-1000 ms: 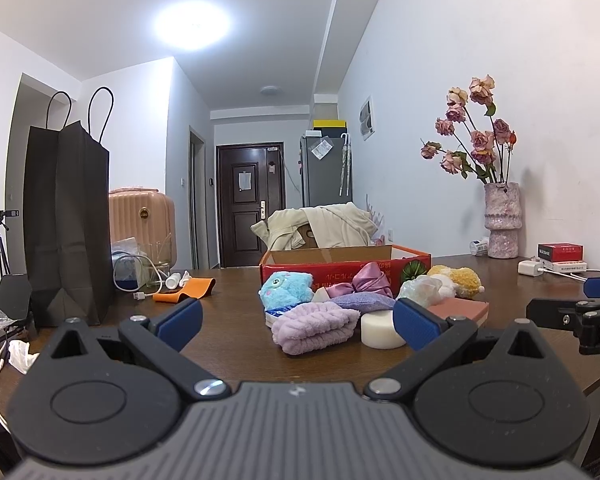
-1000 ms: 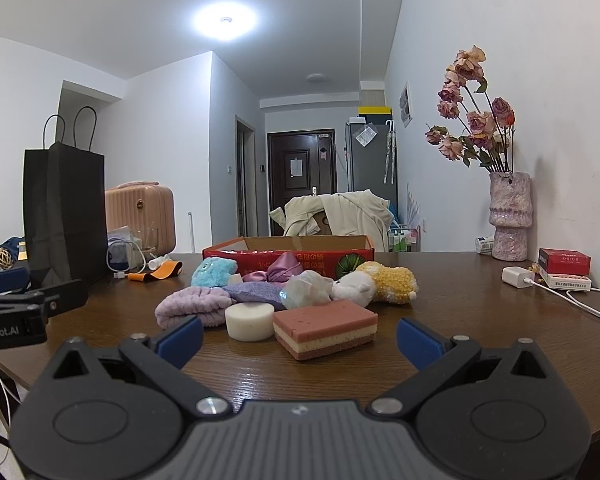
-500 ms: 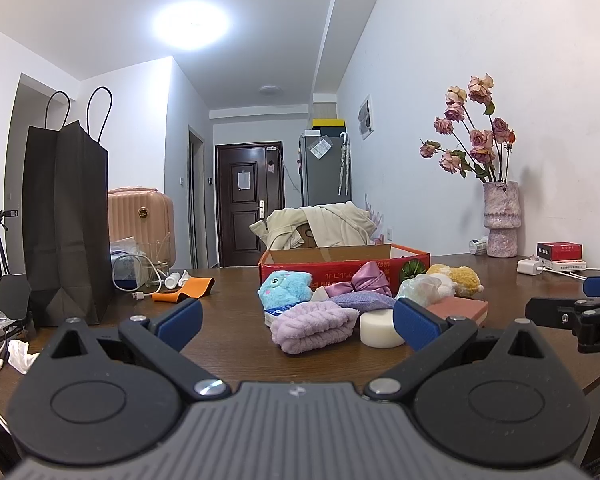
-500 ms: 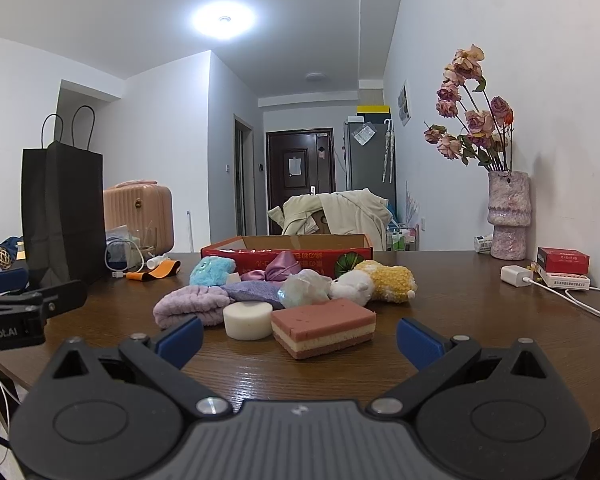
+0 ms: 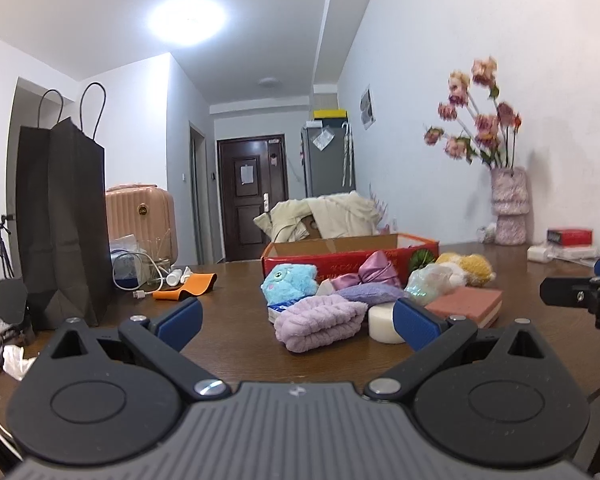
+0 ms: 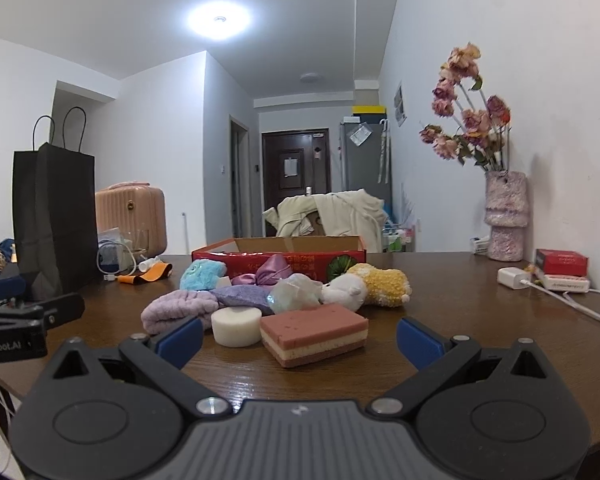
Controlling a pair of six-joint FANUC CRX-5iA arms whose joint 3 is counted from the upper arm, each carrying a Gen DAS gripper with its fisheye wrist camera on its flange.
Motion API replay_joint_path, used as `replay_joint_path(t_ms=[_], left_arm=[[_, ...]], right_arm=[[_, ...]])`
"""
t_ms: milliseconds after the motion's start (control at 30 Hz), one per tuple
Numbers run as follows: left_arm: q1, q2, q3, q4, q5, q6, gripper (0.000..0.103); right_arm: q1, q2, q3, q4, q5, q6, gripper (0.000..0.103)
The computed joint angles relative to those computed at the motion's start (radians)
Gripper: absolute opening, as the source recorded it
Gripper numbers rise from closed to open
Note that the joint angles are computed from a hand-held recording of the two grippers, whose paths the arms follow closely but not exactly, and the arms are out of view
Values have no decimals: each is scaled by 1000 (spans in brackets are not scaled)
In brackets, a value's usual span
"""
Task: Organize soft objects
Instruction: 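Grasp the pink-and-cream sponge block with the left gripper, then carry the sponge block into the cardboard box and open the left gripper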
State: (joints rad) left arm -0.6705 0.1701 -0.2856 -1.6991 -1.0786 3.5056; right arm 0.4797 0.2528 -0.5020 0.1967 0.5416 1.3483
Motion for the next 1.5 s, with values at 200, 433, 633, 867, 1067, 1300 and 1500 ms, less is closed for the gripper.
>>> replay_joint_path(t_ms=[200,433,633,867,1067,1300,1500], left_arm=[[111,-17,60,88,202,-89,103],[191,49,177,184,384,-225,103],[313,140,335,502,517,-422,99],[396,224,437,834,549,-563,68],[437,257,452,959,613,-591,55],[417,243,445,918,601,-556,42],[427,207,380,957,689,-642,37]], right_arm=[[-29,74,109,102,-95,-124,102],[-138,184,228,532,-102,-388,95],[-327,355,451,1213,68,-911,77],[-456,606,888,1749,364,-1405,43],[-473,660,955,1758,461,-1462,32],[-487,598,839,1721,458,-1443,30],[-499,543,730,1673,442,-1455,31]])
